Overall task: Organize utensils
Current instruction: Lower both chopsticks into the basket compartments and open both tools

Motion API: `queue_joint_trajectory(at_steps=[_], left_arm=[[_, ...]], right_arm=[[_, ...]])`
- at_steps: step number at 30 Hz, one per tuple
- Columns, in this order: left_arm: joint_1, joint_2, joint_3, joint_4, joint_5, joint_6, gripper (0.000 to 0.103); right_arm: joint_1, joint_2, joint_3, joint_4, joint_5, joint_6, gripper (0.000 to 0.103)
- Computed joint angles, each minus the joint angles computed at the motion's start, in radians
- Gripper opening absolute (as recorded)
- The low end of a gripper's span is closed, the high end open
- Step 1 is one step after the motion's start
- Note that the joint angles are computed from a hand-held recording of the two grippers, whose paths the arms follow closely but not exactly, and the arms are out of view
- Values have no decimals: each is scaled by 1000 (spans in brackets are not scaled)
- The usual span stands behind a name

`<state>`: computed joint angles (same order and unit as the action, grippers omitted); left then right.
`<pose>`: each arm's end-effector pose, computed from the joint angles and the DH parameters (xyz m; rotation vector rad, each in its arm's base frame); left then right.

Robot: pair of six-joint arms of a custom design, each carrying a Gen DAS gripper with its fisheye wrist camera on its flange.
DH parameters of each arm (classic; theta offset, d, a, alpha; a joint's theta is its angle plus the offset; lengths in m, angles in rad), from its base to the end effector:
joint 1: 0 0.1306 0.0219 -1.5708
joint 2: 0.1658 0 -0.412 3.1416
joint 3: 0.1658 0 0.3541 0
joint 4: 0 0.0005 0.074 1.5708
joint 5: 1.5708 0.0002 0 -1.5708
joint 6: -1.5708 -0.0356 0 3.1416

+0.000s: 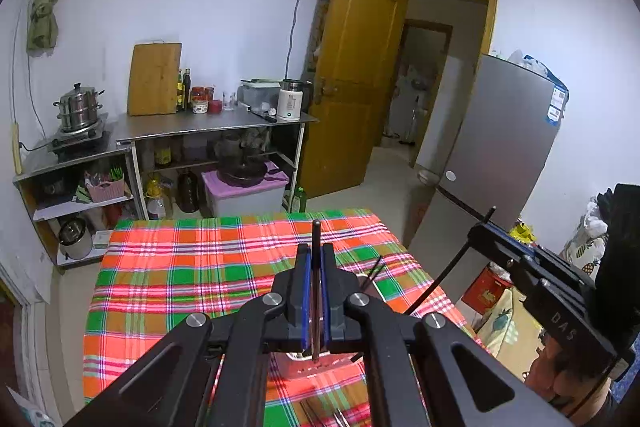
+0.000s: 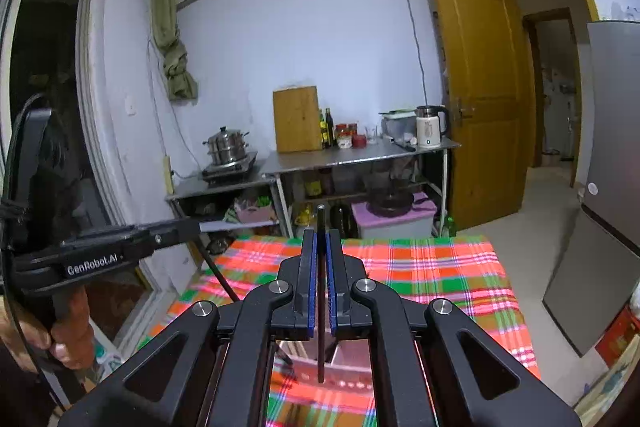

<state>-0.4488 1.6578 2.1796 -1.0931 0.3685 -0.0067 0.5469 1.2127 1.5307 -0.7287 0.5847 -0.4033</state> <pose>0.4645 -0.2385 0.6479 0.7013 2.0531 -0.6508 0.3303 0.1775 0.6041 0.2343 1.8962 0.0601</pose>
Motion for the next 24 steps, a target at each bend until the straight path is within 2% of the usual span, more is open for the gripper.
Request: queue_joint_trajectory(at_steps=[9,24], left_arm=[[-1,62,45,4,-10,10,4],[-4,116,-53,22,-33,23,4]], right_arm=[[-58,19,1,48,-62,-1,4],[-112,51,-93,64,-145,-68,4]])
